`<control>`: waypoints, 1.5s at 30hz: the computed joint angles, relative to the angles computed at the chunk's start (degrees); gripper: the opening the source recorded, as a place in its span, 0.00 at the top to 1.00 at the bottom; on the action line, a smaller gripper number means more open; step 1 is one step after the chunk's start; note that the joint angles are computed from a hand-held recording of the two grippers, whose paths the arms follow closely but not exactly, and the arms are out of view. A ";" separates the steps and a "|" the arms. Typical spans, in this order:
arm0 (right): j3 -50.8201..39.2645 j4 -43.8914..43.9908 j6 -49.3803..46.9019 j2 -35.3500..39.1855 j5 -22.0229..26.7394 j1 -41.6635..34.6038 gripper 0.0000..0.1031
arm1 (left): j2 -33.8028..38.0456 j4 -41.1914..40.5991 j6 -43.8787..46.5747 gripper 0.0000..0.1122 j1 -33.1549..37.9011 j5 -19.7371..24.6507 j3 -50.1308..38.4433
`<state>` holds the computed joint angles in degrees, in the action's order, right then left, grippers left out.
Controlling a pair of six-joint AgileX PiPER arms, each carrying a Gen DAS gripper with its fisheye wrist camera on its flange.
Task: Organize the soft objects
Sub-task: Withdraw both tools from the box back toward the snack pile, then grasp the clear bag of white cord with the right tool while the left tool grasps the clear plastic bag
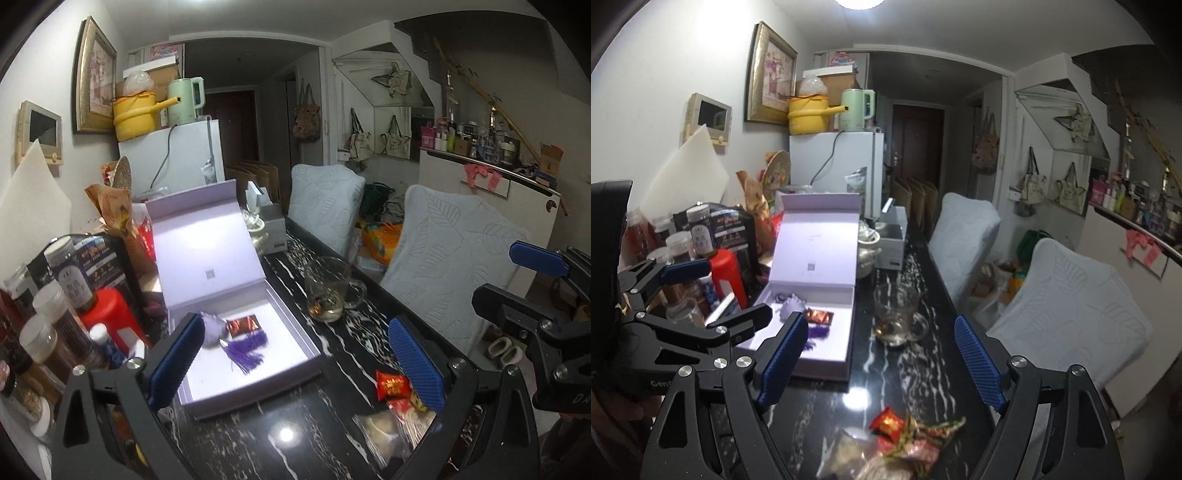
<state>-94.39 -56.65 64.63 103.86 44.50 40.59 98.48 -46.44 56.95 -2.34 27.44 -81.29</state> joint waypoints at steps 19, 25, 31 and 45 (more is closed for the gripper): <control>20.11 -5.41 22.02 -6.65 -0.40 3.84 0.20 | -1.63 -6.92 9.46 0.10 1.67 1.17 10.04; 25.42 -8.49 31.53 -5.82 -2.82 3.90 0.20 | -0.47 -11.95 14.11 0.10 2.03 2.32 12.49; 27.54 -6.60 34.47 -4.09 -4.31 2.86 0.20 | 1.31 -12.68 15.98 0.10 0.56 2.50 14.30; 27.12 3.03 31.85 3.27 -13.48 -2.72 0.20 | 8.27 -3.27 8.08 0.10 -2.44 0.25 12.16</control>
<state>-67.27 -53.62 96.48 107.14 31.02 37.86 106.75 -49.72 65.03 -4.77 27.69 -69.13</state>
